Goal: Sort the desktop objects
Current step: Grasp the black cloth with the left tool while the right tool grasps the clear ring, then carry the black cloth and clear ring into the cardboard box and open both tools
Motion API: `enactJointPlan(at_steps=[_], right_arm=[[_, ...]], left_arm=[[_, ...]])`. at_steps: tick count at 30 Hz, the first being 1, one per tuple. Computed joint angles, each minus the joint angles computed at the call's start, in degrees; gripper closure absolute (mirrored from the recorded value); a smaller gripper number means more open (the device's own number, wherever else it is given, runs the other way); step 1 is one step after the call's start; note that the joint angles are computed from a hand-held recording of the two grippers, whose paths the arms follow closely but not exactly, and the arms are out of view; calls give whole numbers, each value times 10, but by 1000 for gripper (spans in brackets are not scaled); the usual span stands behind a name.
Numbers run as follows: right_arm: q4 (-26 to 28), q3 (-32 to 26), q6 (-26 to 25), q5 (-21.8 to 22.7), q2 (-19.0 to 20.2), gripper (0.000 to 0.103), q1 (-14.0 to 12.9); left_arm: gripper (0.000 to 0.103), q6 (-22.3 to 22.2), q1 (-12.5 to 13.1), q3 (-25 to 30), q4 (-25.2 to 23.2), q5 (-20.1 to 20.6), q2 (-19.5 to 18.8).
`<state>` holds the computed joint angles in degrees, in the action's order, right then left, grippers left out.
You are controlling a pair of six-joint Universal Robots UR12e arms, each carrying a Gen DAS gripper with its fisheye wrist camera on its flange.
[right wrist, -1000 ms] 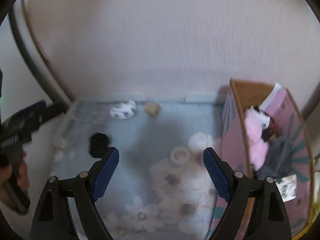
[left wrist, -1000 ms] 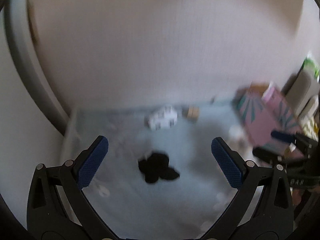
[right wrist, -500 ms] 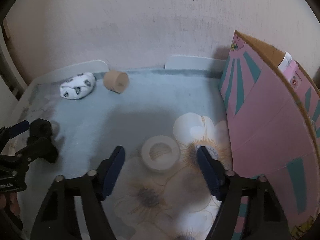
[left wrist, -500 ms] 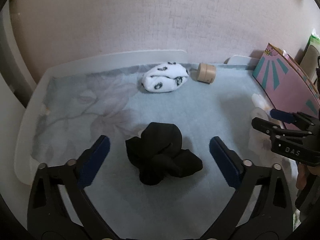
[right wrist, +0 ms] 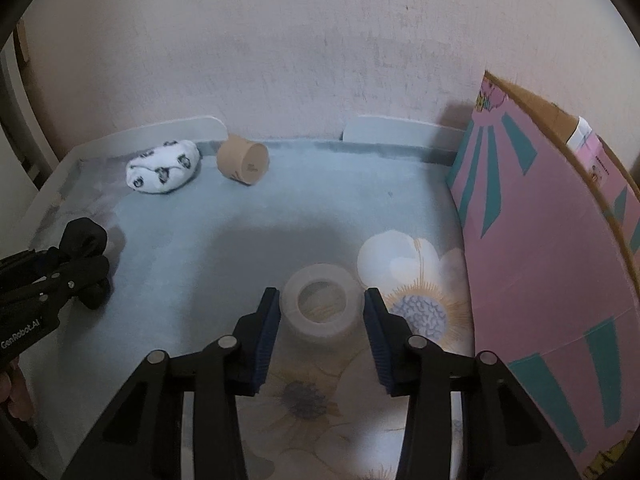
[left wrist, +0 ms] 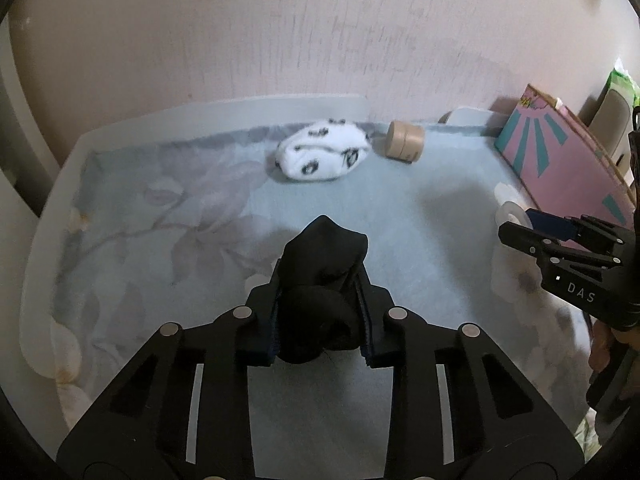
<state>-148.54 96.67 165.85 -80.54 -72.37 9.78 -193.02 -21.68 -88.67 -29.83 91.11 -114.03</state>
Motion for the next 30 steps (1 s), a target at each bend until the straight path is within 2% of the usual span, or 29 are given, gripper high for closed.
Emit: enactJointPlan(at_steps=[5,10,16,25,30], right_arm=[[17,-10,-3,32,-14,64,-8],[29,-37,0,61,-28,64,-14],[28,-59,-7,81,-51,64,-35],[21,-63,-7,76,-71,64,-75],[33,-55,-20,84,-76,64,-100]], left_arm=[[77,2,-2,22,-24,9,14],[77,-8,2,60,-58,0,24],[77,-3,-8,115,-54,16,20],[77,4,-40,208,-55,1,-24],[77,17,-62,262,-80,-18,-59]])
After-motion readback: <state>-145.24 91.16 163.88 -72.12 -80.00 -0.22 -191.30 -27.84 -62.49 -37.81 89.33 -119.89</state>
